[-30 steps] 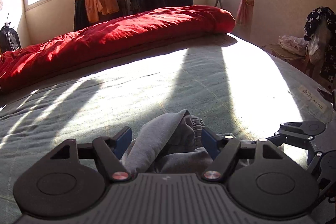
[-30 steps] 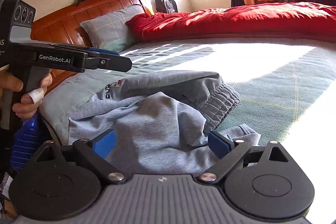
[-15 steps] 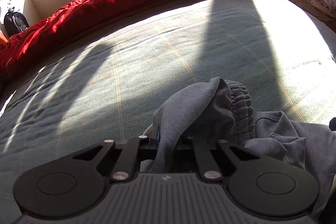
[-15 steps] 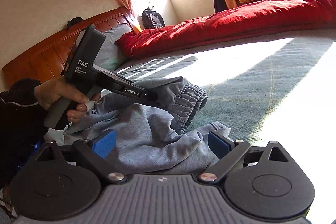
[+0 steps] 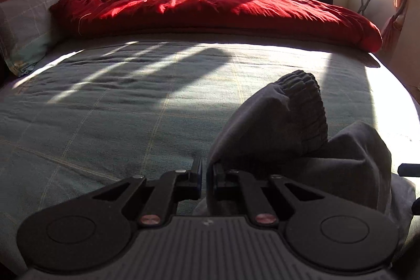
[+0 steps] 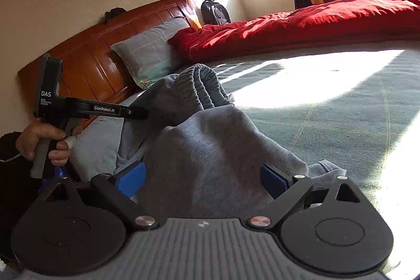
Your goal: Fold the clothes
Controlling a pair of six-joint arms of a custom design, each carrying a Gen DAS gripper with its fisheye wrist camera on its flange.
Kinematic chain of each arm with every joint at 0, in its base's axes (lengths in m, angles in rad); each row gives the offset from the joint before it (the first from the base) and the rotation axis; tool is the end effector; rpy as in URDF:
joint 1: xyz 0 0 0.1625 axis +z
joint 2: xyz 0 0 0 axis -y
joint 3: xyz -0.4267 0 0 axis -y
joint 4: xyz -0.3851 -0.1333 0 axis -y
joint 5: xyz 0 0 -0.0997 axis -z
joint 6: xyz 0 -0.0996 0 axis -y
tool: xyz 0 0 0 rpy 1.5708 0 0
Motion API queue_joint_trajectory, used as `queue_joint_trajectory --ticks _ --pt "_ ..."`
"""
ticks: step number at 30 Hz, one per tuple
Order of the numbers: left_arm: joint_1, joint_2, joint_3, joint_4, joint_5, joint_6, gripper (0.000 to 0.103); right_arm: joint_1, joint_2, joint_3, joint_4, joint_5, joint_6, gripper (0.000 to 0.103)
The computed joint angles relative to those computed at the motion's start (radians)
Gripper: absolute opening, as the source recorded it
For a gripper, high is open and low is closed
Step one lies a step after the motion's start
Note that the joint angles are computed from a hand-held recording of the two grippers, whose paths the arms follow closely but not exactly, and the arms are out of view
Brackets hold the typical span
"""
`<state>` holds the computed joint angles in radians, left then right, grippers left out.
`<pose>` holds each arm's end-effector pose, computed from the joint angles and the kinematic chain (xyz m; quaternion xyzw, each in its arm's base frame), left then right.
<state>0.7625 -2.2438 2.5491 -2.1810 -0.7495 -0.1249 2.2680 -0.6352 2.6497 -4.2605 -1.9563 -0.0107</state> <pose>-0.0143 -0.2989 0.3456 0.2465 0.8742 -0.3019 0.2898 0.2749 -0.1789 0.0581 0.2615 -0.8907 0.3670 0.0608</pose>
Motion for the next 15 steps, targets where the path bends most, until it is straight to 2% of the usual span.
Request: queue_joint_trajectory --ticks 2,5,8,10,12,15 --pt "0.047 -0.039 -0.003 0.000 -0.029 0.029 0.006 0.022 -0.009 -0.027 0.056 -0.019 0.001 0.097" --pt "0.065 -0.094 -0.013 0.023 -0.056 0.057 0.008 0.055 -0.027 -0.069 0.134 -0.061 -0.002 0.097" --pt "0.056 -0.111 -0.022 0.003 -0.089 0.109 0.024 0.079 -0.038 -0.105 0.176 -0.089 -0.004 0.097" --pt "0.053 -0.085 -0.019 -0.048 -0.111 0.166 0.052 0.088 -0.035 -0.117 0.178 -0.092 0.000 0.097" --pt "0.069 -0.028 -0.010 -0.128 -0.150 0.247 0.060 0.094 -0.025 -0.127 0.180 -0.094 0.010 0.097" --pt "0.123 0.100 -0.006 -0.264 -0.201 0.332 0.060 0.101 -0.017 -0.134 0.204 -0.099 0.031 0.097"
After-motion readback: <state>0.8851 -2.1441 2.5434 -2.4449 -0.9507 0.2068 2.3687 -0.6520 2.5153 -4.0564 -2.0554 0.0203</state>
